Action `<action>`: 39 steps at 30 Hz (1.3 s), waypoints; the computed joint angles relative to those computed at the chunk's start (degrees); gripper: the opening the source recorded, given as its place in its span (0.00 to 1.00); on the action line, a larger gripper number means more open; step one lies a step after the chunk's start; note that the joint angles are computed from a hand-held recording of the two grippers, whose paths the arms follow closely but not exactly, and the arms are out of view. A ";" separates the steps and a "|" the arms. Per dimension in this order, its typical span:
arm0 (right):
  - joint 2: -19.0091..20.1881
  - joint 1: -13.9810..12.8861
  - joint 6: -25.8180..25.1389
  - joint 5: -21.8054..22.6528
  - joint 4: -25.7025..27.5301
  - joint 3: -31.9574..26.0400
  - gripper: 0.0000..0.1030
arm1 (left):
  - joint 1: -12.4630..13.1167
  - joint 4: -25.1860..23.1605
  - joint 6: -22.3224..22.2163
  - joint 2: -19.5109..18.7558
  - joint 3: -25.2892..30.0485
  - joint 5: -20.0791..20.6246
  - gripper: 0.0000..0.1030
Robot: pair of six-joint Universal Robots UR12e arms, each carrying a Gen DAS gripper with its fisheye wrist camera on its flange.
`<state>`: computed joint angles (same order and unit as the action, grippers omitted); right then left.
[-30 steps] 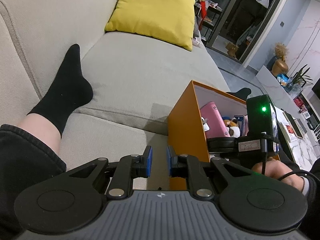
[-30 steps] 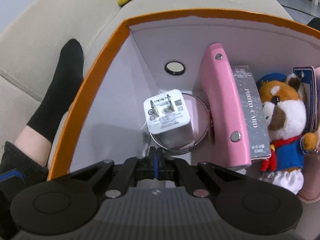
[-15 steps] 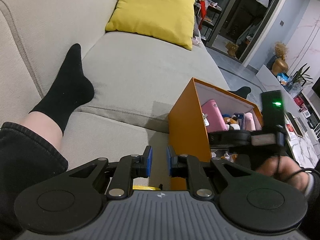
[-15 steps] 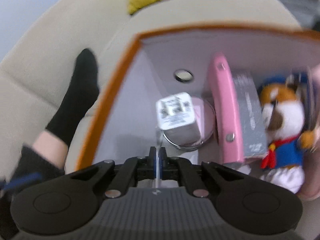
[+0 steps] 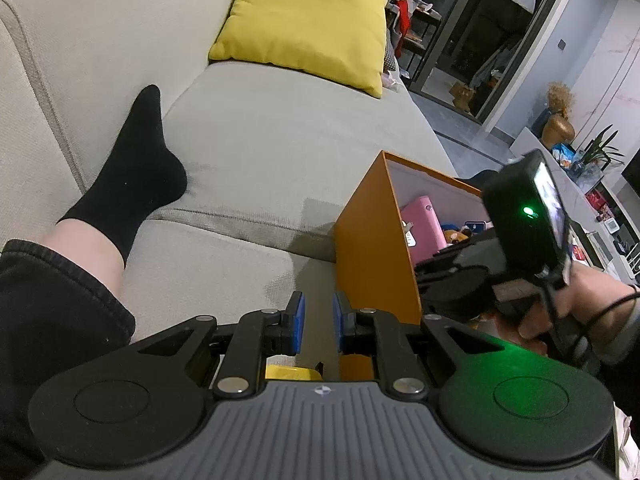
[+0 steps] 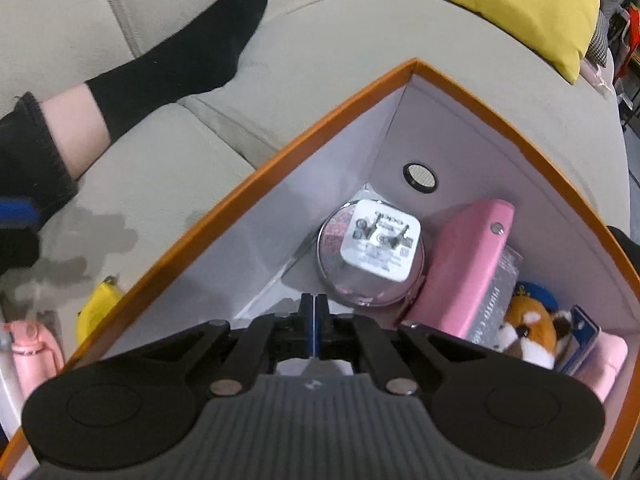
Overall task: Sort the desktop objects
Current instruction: 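Withdraw right tool from the box while left tool moves toward yellow tape measure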
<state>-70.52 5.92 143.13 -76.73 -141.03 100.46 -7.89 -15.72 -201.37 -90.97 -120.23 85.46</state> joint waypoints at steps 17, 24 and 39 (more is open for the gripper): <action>-0.51 -0.19 0.59 3.40 -0.29 -0.62 0.01 | 0.35 -0.30 -0.46 0.40 -0.37 0.08 0.15; -2.43 -1.33 -0.69 4.00 -3.54 0.71 0.11 | 0.12 -0.21 -0.19 0.22 -0.17 -0.57 0.15; 1.96 -0.17 1.04 3.87 -9.28 -1.36 0.19 | 0.21 -1.24 -0.38 0.37 -0.06 0.02 0.15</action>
